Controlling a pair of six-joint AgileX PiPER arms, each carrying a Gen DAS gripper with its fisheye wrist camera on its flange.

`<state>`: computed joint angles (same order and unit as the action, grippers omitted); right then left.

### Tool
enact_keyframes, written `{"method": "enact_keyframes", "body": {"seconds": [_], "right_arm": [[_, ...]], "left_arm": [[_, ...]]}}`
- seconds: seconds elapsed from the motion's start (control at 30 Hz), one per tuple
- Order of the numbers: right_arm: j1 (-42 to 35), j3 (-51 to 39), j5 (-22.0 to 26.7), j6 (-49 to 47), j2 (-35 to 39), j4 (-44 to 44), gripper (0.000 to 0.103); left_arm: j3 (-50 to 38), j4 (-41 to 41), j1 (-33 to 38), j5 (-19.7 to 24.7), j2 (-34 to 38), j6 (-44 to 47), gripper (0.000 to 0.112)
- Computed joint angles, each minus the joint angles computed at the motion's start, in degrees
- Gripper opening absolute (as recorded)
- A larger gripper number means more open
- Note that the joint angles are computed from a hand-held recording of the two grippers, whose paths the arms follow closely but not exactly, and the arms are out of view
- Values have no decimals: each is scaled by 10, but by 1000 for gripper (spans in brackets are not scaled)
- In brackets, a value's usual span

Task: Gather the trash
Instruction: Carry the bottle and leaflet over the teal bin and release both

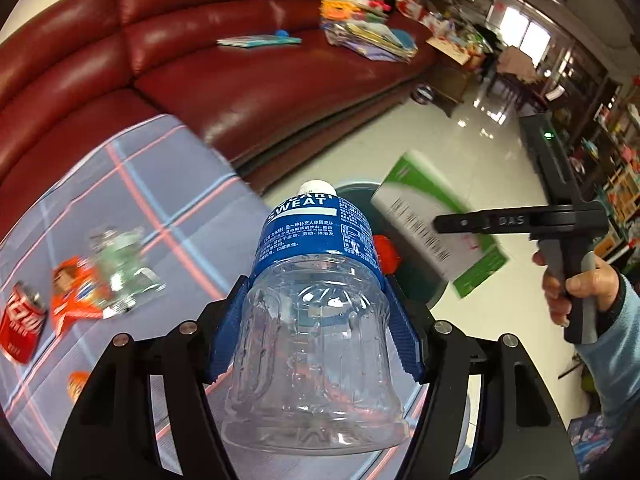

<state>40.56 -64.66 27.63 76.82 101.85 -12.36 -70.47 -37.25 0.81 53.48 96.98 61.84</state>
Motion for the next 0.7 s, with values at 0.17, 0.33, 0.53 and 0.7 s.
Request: {"method": "enact_keyframes", "body": {"seconds": [0.17,0.33,0.53,0.7], "right_arm": [[-20,40,-40,29,-6,-4,64],[-16,63,-25,95,-18,-55,83],[-25,123,-30,174,-58,-106,93],[-27,148,-10,232,-86,-147,97]], "left_arm": [[-14,22,-62,-19,27,-42,63],[-28,38,-109,-32,60,-67,63],[-41,53,-151,-38,95,-82,63],[-68,59,-188,-37,136,-100,63]]}}
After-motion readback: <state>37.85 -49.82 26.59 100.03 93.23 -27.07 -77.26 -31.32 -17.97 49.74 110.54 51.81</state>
